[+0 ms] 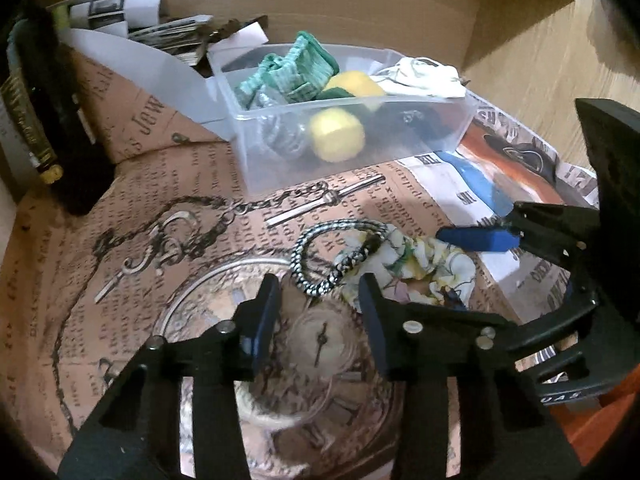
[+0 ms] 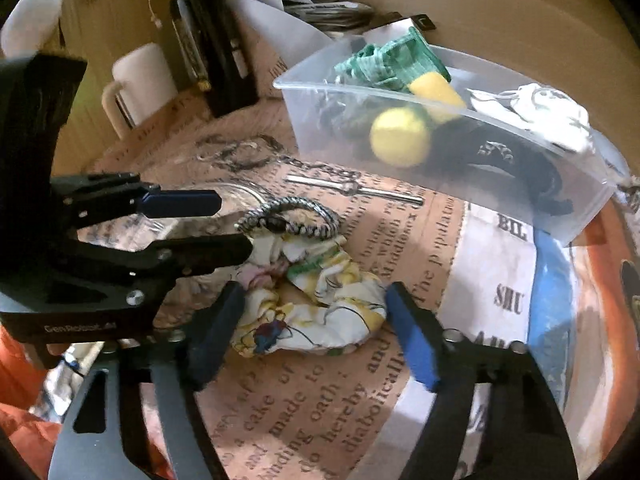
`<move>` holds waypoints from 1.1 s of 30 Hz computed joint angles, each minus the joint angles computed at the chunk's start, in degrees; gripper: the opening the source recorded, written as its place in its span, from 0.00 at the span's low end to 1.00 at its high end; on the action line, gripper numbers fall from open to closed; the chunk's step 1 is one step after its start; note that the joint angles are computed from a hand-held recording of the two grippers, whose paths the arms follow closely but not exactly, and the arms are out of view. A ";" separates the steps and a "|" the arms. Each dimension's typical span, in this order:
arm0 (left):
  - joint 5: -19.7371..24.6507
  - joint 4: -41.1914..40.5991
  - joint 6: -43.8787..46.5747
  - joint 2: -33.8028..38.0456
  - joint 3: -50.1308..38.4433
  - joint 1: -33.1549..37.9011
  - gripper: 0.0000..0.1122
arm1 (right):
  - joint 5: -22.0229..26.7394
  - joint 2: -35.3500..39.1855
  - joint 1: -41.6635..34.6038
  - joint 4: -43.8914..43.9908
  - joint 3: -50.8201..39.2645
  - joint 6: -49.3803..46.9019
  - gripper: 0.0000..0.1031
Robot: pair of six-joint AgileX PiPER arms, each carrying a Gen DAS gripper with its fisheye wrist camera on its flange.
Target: Organize soft objects
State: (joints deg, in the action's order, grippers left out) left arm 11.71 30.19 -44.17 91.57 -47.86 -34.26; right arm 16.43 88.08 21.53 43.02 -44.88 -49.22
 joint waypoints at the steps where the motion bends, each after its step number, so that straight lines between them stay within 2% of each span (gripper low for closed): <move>1: -0.35 -0.45 0.59 0.26 -0.16 0.19 0.32 | -0.38 -0.40 0.07 0.57 0.65 -0.99 0.52; 3: -0.94 -2.48 2.78 0.86 -0.85 0.61 0.27 | -0.39 -0.44 -0.34 1.09 0.75 -2.21 0.35; 6: -0.90 -3.97 4.50 2.03 -2.27 1.06 0.19 | -0.60 -1.04 -1.67 4.25 1.72 -6.16 0.24; 7: -1.00 -4.53 5.14 2.38 -2.57 1.27 0.13 | -0.59 -1.33 -2.14 5.15 2.08 -7.26 0.22; 9: -0.94 -5.78 6.57 3.16 -3.31 1.56 0.10 | -0.86 -2.01 -3.01 6.35 2.84 -8.89 0.19; 13: -0.87 -1.62 2.21 3.29 -3.63 1.47 0.06 | -1.32 -4.66 -6.01 7.39 4.81 -10.86 0.17; 16: -1.76 -7.91 8.31 2.75 -3.58 2.27 0.04 | -0.66 -6.54 -8.77 10.35 5.36 -13.52 0.17; 17: -1.98 -7.76 8.05 2.15 -3.26 2.23 0.04 | -0.45 -7.26 -9.65 11.69 5.47 -14.68 0.17; 21: -1.28 5.74 -5.90 -1.54 -1.76 0.31 0.04 | 0.55 -10.79 -13.16 17.50 5.93 -20.15 0.17; 29: -1.13 16.11 -17.04 -8.82 -0.16 -0.82 0.01 | 2.69 -16.52 -18.39 29.12 6.06 -30.70 0.17; 32: 2.04 24.43 -24.79 -9.68 -0.72 -2.76 0.01 | 3.46 -17.54 -19.30 32.55 5.78 -33.57 0.17; 33: 2.90 24.37 -24.63 -9.47 -1.00 -3.01 0.02 | 3.76 -17.66 -19.57 33.29 5.67 -34.24 0.17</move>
State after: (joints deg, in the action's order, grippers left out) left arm 14.61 54.56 -68.80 82.10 -48.85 -37.27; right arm 20.19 70.43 1.97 76.31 -39.20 -83.46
